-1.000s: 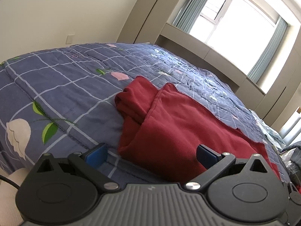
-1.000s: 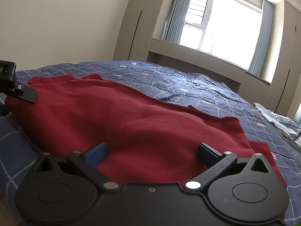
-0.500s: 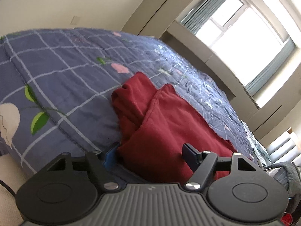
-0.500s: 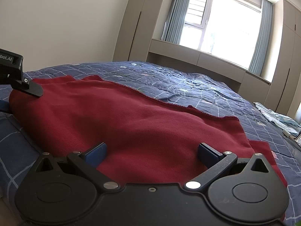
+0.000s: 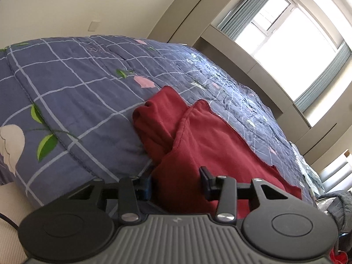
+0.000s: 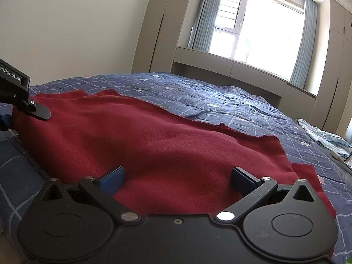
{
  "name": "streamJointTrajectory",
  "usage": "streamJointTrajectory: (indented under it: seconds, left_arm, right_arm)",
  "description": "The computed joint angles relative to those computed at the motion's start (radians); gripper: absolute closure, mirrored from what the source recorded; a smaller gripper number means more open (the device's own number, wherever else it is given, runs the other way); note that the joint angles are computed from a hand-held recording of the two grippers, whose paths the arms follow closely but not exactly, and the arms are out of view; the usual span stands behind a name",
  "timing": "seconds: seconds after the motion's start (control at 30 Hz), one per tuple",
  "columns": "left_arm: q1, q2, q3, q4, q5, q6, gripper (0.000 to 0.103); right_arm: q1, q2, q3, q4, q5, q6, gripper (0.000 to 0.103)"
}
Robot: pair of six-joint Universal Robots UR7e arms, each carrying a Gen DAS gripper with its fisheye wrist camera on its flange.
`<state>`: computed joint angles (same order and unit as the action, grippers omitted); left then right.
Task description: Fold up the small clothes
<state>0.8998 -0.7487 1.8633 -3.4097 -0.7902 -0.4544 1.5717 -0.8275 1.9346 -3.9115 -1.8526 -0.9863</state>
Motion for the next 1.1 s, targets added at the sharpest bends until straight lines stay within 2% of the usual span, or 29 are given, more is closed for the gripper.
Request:
streamJointTrajectory:
  seconds: [0.07, 0.23, 0.4, 0.47, 0.53, 0.8, 1.1]
  left_arm:
    - [0.005, 0.0, -0.006, 0.009, -0.007, -0.006, 0.051]
    - [0.009, -0.002, -0.018, 0.03, -0.011, -0.021, 0.05]
    - [-0.015, 0.002, -0.037, 0.071, 0.042, 0.012, 0.067]
    - [-0.028, 0.004, -0.049, 0.096, 0.068, 0.033, 0.077]
    - [-0.044, 0.007, -0.065, 0.132, 0.101, 0.056, 0.08]
    - [-0.093, 0.029, -0.112, 0.178, 0.181, 0.18, 0.083]
    - [-0.107, 0.032, -0.143, 0.224, 0.194, 0.217, 0.084]
  right_arm:
    - [-0.001, 0.0, 0.0, -0.001, 0.002, 0.001, 0.001]
    - [-0.003, -0.002, 0.002, 0.0, 0.007, 0.007, 0.001]
    - [-0.01, -0.01, 0.013, -0.009, 0.025, 0.03, 0.001]
    - [-0.015, -0.019, 0.022, -0.011, 0.039, 0.053, 0.001]
    - [-0.019, -0.024, 0.03, -0.032, 0.046, 0.075, 0.001]
    - [-0.024, -0.045, 0.049, -0.072, 0.022, 0.105, 0.001]
    - [-0.027, -0.062, 0.047, -0.091, -0.026, 0.158, 0.001]
